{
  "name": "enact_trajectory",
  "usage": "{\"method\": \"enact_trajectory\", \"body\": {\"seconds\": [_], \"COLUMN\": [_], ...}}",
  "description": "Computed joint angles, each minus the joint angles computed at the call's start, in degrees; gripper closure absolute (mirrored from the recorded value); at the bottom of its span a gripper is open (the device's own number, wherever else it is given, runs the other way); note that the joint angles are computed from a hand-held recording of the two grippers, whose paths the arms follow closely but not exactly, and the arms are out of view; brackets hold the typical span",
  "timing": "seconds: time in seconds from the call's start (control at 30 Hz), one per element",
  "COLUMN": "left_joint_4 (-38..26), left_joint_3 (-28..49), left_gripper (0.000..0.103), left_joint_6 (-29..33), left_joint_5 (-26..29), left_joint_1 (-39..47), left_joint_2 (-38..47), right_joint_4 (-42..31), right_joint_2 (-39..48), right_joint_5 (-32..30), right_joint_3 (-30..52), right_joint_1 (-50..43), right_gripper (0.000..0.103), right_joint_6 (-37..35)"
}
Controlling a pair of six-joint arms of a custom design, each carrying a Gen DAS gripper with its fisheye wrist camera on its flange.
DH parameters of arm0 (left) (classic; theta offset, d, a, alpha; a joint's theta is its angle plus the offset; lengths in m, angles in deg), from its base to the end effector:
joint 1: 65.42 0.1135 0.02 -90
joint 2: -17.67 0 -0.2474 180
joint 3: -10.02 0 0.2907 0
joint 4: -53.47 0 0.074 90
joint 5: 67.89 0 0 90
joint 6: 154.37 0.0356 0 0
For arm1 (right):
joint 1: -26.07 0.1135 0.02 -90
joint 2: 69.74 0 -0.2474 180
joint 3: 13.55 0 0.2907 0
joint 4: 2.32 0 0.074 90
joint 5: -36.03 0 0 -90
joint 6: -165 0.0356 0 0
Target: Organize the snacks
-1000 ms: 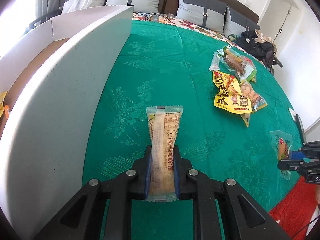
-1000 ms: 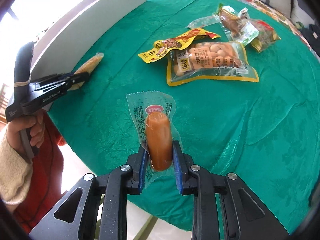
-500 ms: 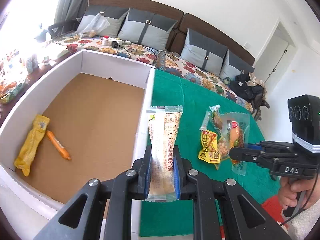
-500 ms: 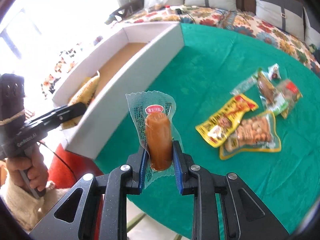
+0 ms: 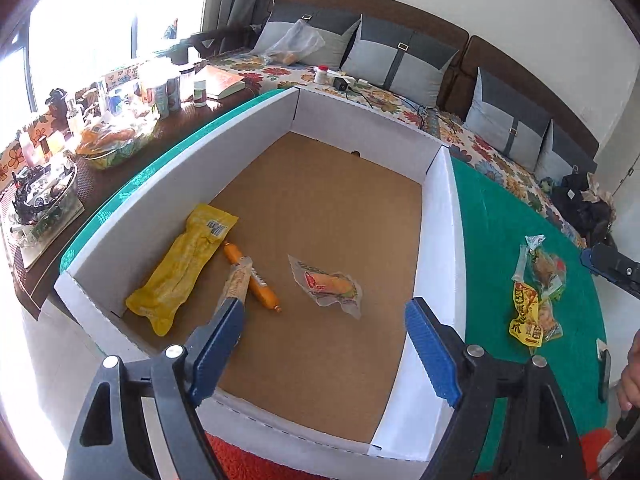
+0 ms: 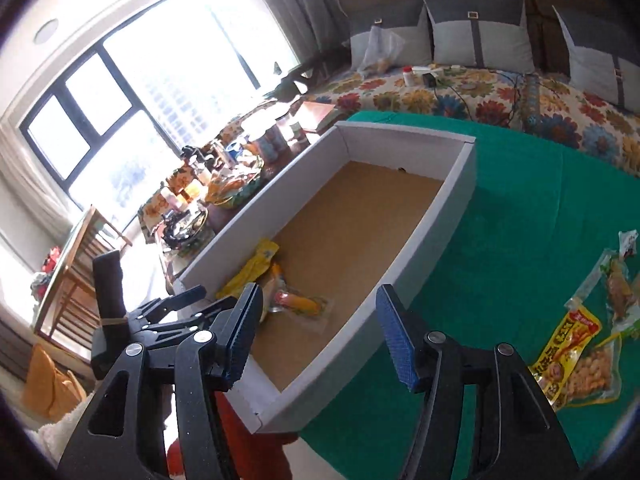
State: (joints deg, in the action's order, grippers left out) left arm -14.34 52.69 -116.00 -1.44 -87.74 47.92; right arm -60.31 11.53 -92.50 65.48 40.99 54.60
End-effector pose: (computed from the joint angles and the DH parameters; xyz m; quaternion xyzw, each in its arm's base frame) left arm 0.1449 -0.0441 0.2129 -0.2952 0.8889 -0.0195 0.3498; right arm 0.3069 0.1047 0.2583 -0.3575 0.8436 0.3069 0.2575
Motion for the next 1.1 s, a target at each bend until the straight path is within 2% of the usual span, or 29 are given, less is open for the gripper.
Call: {"method": "enact_trajectory", "body": {"seconds": [0.1,0.27,0.4,0.47,0.53,0.6,0.67,0.77,0.9,0.97,1.1], "left_joint_4": [6.91,20.66,27.68,28.77,28.90,31.14,33.41,33.12,35.32,36.97,38.51], "left_joint_3": [4.58,15.77,24.61,28.59,31.41,31.92,32.14,34.10,33.19,32.27,31.31], "left_gripper": [0.021,0.009,0.009,0.009,0.010,0.010,0.009,0.008,0.006,0.000,0.000], "left_joint_6": [-3.28,-0.71,3.24,4.52,5.11,5.45,6.51,8.87,9.31,9.39,9.02], "left_joint_5": [-1.95,-0.56,2.74,3.47,3.56,3.50,3.32,-0.01,-0.38,-0.88,-2.27], "left_joint_1": [-10.26,-21.76,-23.92,-23.40,-22.53,-21.47,-20.39,-19.51,-18.07,-17.68,-17.77], "left_joint_2": [10.96,36.29,57.08,66.12,72.01,74.37,75.76,78.49,78.44,78.54,78.46], "right_joint_4": [6.40,17.19,23.99,27.19,26.65,23.49,26.25,29.30,28.24,28.77,30.29], "right_joint_2": [2.35,14.02,21.21,23.00,25.08,27.17,25.92,25.86,27.60,27.40,27.29], "right_joint_5": [3.83,11.47,12.50,11.42,12.15,9.87,8.55,9.20,10.44,10.47,10.83], "right_joint_3": [-4.03,-5.34,-4.51,-5.21,-4.16,-0.72,-2.05,-3.58,-3.31,-3.65,-4.36], "right_joint_1": [-11.22,-30.08,-40.82,-44.00,-45.55,-45.58,-45.33,-43.83,-42.75,-42.59,-42.62], "right_gripper": [0.037,0.037,0.037,0.037,0.037,0.037,0.037,0.037,0.037,0.037,0.037], "right_joint_6": [-5.94,-12.88,-16.82,-18.26,-18.23,-15.69,-15.30,-17.42,-18.92,-18.98,-18.53]}}
